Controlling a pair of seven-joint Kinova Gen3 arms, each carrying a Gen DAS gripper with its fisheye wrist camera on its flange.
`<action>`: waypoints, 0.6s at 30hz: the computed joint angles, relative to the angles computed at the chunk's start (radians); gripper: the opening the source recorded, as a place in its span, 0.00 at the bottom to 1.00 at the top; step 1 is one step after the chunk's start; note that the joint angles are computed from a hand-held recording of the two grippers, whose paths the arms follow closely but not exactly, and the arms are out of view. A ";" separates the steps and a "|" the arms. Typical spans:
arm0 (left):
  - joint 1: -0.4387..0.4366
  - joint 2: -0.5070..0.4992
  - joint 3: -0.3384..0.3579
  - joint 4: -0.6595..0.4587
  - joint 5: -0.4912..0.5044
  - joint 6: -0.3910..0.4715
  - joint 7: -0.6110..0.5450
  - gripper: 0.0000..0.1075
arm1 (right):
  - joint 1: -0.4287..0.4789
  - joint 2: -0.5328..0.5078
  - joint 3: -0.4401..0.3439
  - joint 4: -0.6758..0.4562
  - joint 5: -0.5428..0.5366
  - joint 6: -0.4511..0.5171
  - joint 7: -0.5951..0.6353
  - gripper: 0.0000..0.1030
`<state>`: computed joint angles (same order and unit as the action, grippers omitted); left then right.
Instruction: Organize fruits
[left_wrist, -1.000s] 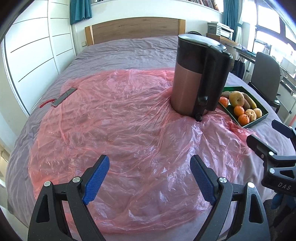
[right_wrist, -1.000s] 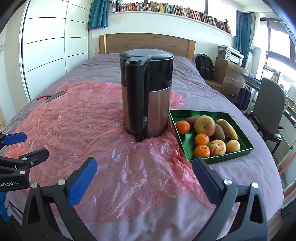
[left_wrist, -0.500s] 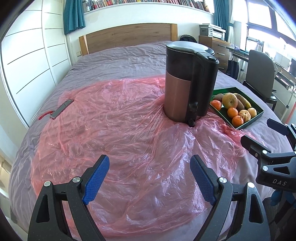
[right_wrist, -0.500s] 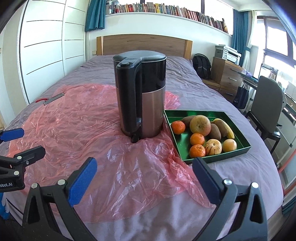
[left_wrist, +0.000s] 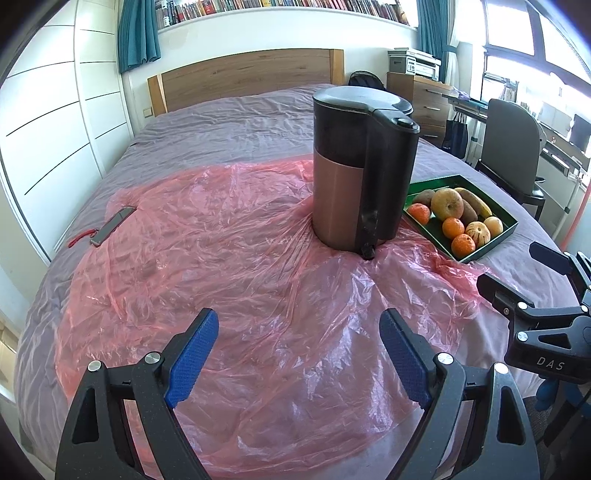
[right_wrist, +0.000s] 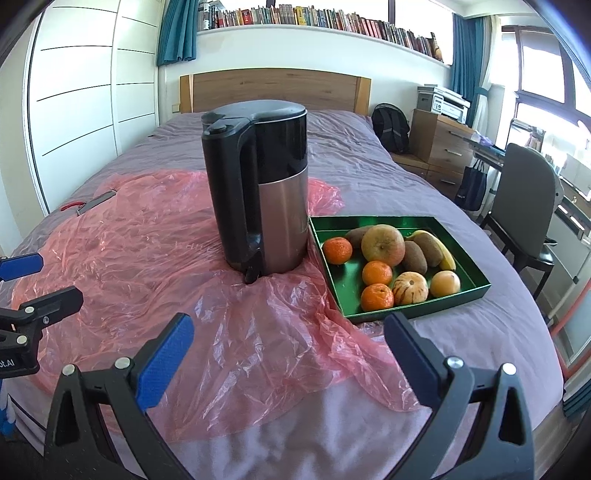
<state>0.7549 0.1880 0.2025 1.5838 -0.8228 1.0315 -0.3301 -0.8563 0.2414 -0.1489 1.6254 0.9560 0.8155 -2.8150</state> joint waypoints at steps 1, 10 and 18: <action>0.002 0.004 0.000 -0.005 -0.003 0.001 0.002 0.80 | 0.001 -0.002 0.002 0.003 0.002 0.002 -0.003 1.00; 0.021 0.032 -0.011 -0.051 -0.005 0.014 0.004 0.80 | 0.039 -0.035 0.003 0.032 0.019 0.002 -0.033 1.00; 0.037 0.050 -0.024 -0.083 -0.004 0.025 0.000 0.80 | 0.075 -0.044 -0.007 0.048 0.015 -0.018 -0.034 1.00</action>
<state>0.7922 0.2382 0.1790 1.5013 -0.8270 1.0568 -0.3299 -0.7815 0.1970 -0.1557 1.6734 0.9710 0.7972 -2.8489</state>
